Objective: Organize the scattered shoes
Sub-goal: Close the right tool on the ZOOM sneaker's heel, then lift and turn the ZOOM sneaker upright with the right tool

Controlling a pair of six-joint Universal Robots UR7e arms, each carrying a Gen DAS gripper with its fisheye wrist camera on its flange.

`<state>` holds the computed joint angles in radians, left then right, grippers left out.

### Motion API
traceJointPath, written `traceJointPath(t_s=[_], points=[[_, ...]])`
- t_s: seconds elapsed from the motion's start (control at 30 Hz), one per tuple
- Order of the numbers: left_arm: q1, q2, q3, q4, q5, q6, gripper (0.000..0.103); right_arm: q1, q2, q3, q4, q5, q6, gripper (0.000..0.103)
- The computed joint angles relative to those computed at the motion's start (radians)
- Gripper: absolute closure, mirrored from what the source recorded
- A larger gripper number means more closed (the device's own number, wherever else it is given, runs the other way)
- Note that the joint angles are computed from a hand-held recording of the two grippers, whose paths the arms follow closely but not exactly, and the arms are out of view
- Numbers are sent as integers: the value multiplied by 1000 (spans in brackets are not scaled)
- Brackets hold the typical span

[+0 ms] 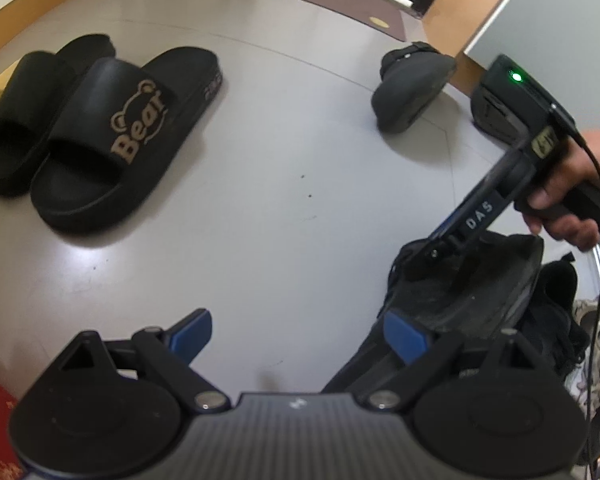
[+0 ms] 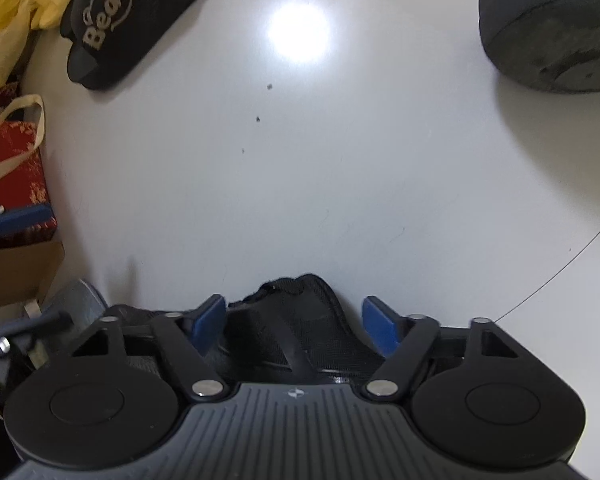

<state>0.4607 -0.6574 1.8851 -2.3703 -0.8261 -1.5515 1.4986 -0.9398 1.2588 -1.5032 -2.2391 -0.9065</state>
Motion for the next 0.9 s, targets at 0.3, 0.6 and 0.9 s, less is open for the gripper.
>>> traceJointPath(t_s=[0.3, 0.6, 0.9], points=[[-1, 9, -4, -5, 0, -18, 9, 11, -23, -24, 27, 41, -59, 80], [0, 17, -15, -15, 3, -4, 9, 36, -93, 16, 0, 107, -195, 88], [3, 33, -37, -23, 0, 20, 9, 36, -173, 44, 6, 150, -272, 88]])
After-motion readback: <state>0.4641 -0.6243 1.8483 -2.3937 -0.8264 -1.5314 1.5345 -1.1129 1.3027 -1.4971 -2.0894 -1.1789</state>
